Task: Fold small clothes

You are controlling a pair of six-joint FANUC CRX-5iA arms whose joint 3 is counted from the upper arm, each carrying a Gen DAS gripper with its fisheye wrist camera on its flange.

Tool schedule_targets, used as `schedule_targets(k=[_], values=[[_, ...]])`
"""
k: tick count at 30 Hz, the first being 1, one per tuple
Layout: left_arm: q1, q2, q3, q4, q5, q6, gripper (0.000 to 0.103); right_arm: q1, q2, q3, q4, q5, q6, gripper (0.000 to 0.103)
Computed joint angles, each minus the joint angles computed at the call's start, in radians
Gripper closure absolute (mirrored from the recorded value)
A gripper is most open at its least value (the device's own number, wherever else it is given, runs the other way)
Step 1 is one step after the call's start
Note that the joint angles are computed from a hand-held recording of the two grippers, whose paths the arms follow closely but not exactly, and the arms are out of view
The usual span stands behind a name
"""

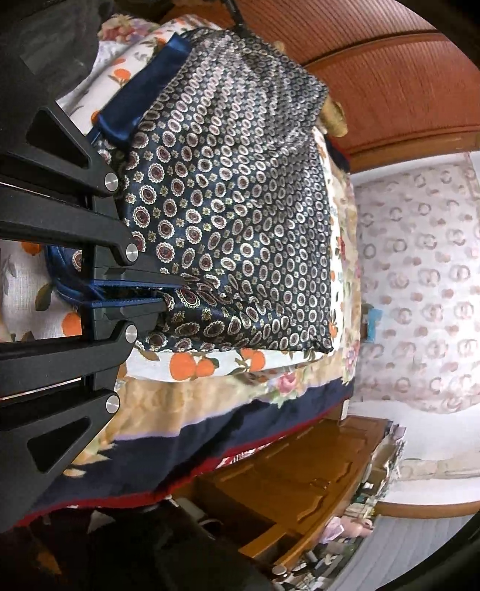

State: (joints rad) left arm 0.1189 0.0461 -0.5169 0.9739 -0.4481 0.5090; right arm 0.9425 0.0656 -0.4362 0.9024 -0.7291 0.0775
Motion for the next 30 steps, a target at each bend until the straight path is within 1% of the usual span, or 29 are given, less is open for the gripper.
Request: schedule_targets(k=[2,3,4,6,8,9,11,13,14,15,17,20,24,27,30], values=[[0.003,0.001,0.003,-0.024,-0.006,0.017,0.099,0.005,-0.005,-0.009,0.008,0.002,-0.012,0.100],[0.005,0.004,0.009,-0.046,-0.004,0.031,0.091,0.007,-0.006,-0.012,0.013,0.000,-0.019,0.099],[0.006,0.003,0.012,-0.072,0.004,0.053,0.079,0.009,-0.006,-0.010,0.014,-0.003,-0.020,0.099],[0.010,0.002,0.013,-0.090,0.009,0.069,0.075,0.015,-0.007,-0.009,0.023,-0.017,-0.024,0.097],[0.021,0.013,0.025,-0.117,-0.012,0.095,0.074,0.018,-0.009,-0.006,0.039,-0.032,-0.025,0.094],[0.029,0.021,0.038,-0.152,-0.030,0.122,0.073,0.019,-0.013,-0.008,0.046,-0.037,-0.028,0.089],[0.031,0.031,0.046,-0.178,-0.036,0.141,0.073,0.022,-0.017,-0.006,0.071,-0.052,-0.034,0.082],[0.033,0.037,0.045,-0.179,-0.044,0.141,0.073,0.022,-0.021,-0.007,0.086,-0.053,-0.038,0.076],[0.033,0.037,0.043,-0.179,-0.040,0.144,0.073,0.026,-0.018,0.000,0.091,-0.066,-0.033,0.072],[0.033,0.038,0.041,-0.179,-0.037,0.146,0.073,0.030,-0.013,0.006,0.095,-0.079,-0.030,0.069],[0.034,0.039,0.039,-0.175,-0.038,0.144,0.073,0.036,-0.011,0.017,0.102,-0.086,-0.013,0.068],[0.033,0.043,0.044,-0.195,-0.037,0.163,0.073,0.039,-0.014,0.034,0.083,-0.094,0.017,0.058],[0.026,0.042,0.039,-0.199,-0.017,0.166,0.073,0.038,-0.028,0.037,0.084,-0.100,-0.024,0.052],[0.023,0.038,0.029,-0.183,-0.005,0.152,0.073,0.040,-0.028,0.035,0.103,-0.081,-0.046,0.050],[0.023,0.037,0.027,-0.177,-0.003,0.147,0.073,0.044,0.007,0.067,0.110,-0.082,-0.026,0.050]])
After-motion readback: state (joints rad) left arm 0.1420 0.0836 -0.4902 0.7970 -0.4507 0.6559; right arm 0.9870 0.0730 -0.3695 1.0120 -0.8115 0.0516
